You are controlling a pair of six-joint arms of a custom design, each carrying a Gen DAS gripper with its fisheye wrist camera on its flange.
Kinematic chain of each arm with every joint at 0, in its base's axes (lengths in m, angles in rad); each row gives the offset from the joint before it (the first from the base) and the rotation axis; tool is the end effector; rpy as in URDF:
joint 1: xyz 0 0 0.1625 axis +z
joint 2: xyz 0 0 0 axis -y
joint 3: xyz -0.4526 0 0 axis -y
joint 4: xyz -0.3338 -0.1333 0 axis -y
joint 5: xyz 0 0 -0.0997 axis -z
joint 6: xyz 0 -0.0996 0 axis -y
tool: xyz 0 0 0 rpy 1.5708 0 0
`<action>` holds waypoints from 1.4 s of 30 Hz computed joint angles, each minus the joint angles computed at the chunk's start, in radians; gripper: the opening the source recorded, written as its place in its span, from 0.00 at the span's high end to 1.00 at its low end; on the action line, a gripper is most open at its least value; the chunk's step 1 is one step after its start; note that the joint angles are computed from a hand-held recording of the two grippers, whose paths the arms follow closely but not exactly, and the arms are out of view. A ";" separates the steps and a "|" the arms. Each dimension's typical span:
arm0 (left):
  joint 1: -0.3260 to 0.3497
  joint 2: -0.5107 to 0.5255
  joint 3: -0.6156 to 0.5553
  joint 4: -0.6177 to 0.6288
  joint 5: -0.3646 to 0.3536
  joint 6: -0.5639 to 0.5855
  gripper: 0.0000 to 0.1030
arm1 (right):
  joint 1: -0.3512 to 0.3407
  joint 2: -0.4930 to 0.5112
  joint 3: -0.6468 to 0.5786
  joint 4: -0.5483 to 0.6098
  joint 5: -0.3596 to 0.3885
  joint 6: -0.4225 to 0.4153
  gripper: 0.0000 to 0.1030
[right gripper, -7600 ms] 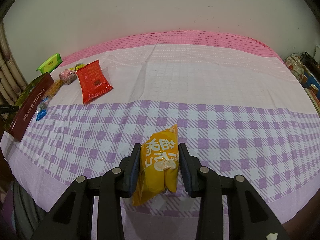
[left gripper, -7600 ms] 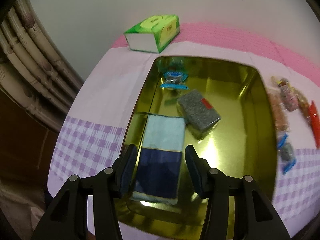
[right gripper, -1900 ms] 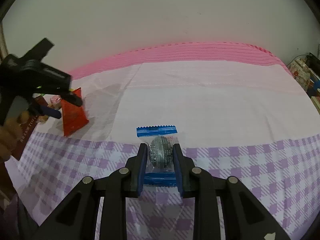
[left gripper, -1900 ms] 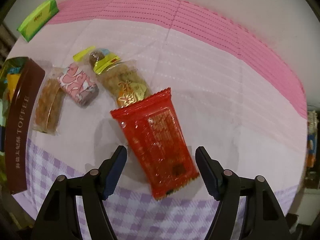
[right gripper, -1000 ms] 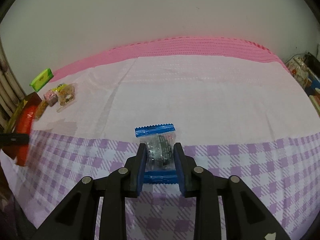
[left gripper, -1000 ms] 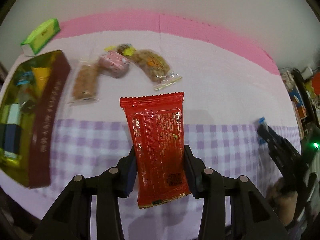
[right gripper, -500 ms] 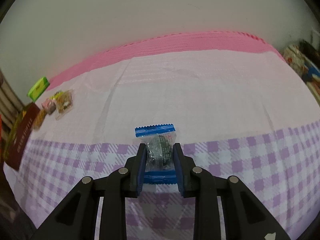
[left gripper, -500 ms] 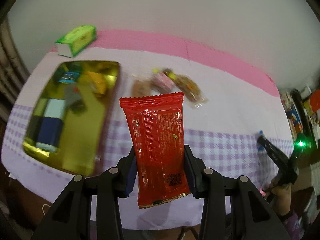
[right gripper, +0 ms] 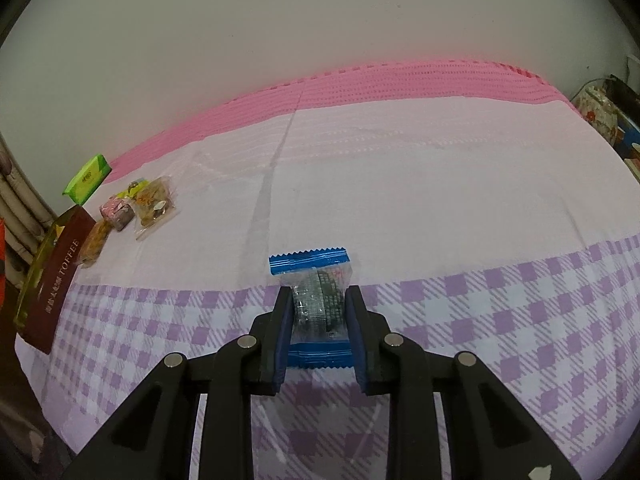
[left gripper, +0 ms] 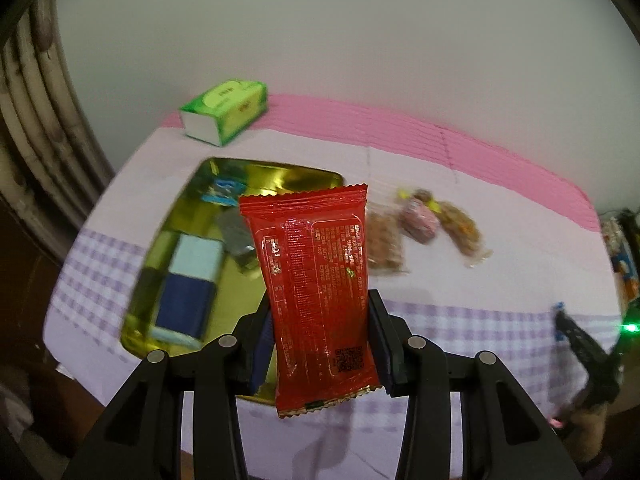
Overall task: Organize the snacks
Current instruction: 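Carry the red packet into the tin and open the left gripper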
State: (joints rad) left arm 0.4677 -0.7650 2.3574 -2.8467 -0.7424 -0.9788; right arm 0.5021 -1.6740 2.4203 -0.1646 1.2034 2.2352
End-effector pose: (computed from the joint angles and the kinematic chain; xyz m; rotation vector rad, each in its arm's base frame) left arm -0.2577 -0.3617 0.0472 0.3131 2.3549 -0.7079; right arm -0.1126 -0.2547 0.2517 0.0432 -2.3071 1.0379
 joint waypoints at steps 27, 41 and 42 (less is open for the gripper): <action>0.223 0.008 -0.027 -0.055 0.028 0.119 0.58 | 0.044 0.010 0.023 -0.083 0.053 0.003 0.73; 0.262 0.014 -0.040 -0.064 0.000 0.160 0.58 | 0.043 0.008 0.022 -0.079 0.050 0.004 0.72; 0.259 0.016 -0.039 -0.067 0.001 0.167 0.58 | 0.043 0.008 0.022 -0.079 0.050 0.004 0.72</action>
State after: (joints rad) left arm 0.7263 -0.7491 2.3183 -2.9140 -0.7414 -0.8116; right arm 0.5449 -1.6658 2.4428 -0.2437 1.2536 2.2388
